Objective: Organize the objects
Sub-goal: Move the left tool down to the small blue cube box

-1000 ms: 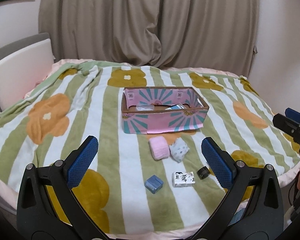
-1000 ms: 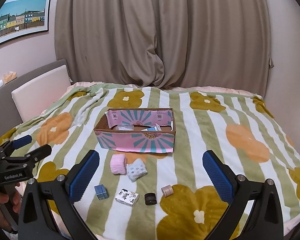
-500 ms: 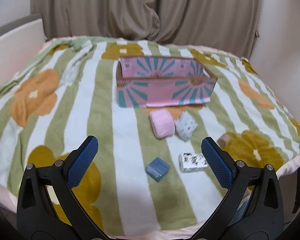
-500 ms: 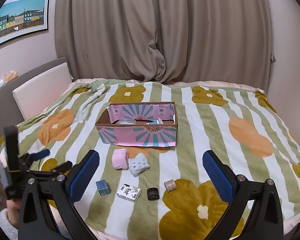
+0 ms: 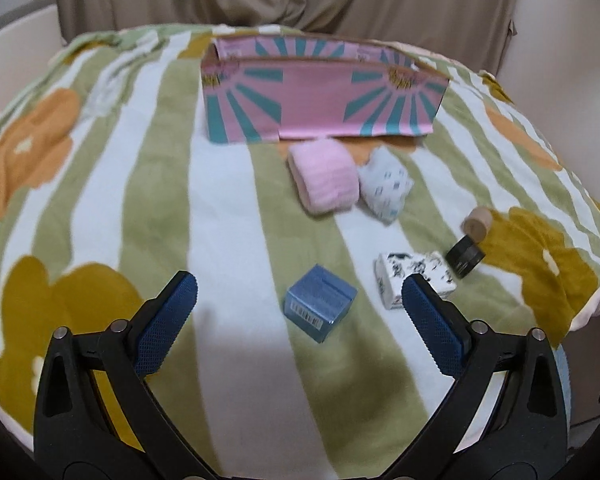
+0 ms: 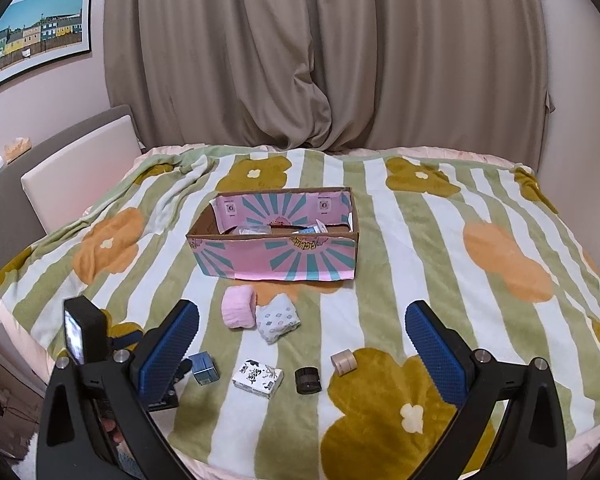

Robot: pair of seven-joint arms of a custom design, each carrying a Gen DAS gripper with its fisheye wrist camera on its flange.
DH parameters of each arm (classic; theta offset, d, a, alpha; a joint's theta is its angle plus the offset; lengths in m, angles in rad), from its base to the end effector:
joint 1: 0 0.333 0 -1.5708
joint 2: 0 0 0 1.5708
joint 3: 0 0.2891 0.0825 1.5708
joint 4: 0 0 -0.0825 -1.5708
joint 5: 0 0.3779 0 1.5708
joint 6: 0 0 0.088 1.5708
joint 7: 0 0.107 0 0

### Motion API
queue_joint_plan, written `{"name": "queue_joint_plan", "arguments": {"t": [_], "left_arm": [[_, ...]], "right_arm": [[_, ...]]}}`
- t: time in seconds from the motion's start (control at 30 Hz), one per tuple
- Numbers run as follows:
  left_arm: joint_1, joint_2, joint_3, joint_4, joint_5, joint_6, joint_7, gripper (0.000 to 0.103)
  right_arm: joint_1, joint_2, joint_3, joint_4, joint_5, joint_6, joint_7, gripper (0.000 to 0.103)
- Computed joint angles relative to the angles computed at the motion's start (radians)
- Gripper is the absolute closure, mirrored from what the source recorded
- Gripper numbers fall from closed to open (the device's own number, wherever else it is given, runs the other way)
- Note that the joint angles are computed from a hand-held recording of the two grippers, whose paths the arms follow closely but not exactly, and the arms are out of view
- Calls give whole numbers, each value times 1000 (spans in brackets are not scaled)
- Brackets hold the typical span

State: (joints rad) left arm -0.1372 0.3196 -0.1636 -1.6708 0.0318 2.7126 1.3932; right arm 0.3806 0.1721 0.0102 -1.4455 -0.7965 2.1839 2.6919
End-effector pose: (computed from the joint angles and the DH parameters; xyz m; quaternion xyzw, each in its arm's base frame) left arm 0.6569 -0.1910 0.4834 -0.6203 0.6992 -0.3094 0.1750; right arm 0.6060 0.2205 0.6364 -0.4757 0.7572 -0.3736 0.2467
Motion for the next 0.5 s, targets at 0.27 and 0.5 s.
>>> {"name": "queue_joint_plan", "arguments": {"t": [0.27, 0.5], "left_arm": [[13, 63, -20, 27, -40, -10, 51, 8], [8, 112, -22, 71, -57, -50, 77, 24]], "right_arm": [[-5, 6, -4, 1, 19, -7, -6, 0], [-7, 13, -6, 11, 29, -16, -14, 0]]}}
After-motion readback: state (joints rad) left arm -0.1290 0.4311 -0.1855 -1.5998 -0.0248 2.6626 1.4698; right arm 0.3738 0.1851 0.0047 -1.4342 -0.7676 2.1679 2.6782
